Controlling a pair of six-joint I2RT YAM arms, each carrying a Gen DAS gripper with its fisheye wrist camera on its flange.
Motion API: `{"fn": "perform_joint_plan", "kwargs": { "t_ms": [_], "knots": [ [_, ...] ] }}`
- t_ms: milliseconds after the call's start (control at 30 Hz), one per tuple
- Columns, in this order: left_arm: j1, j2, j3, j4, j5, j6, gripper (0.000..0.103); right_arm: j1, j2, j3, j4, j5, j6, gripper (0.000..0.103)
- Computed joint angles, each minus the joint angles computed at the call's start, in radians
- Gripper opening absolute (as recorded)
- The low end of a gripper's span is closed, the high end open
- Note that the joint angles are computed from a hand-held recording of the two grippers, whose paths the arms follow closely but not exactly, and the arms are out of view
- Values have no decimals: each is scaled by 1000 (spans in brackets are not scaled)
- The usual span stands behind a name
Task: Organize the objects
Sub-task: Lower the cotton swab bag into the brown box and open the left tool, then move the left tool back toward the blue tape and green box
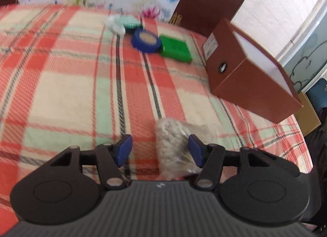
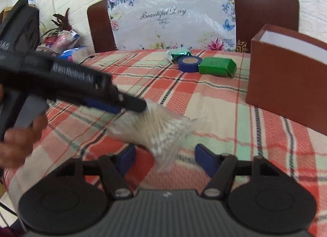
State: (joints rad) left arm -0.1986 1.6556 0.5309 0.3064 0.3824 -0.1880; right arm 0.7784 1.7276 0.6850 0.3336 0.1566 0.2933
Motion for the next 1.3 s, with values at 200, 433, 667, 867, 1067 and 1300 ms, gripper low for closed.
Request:
{"fn": "perform_joint_plan", "kwargs": {
  "t_ms": [200, 433, 667, 867, 1067, 1300],
  "knots": [
    [-96, -133, 99, -145, -27, 13, 28, 21, -25, -32, 82, 85, -26, 32],
    [-284, -80, 365, -154, -60, 24, 28, -118, -257, -119, 164, 213, -179, 31],
    [-390, 269, 715, -177, -176, 6, 31, -403, -126, 33, 93, 40, -189, 35],
    [-397, 335, 751, -232, -279, -17, 36, -449, -71, 9, 164, 49, -130, 46],
    [-425, 188, 563, -136, -343, 64, 36, -397, -209, -161, 253, 95, -51, 46],
    [-373, 13, 306, -56, -357, 94, 40, -276, -371, -275, 219, 112, 24, 47]
  ]
}}
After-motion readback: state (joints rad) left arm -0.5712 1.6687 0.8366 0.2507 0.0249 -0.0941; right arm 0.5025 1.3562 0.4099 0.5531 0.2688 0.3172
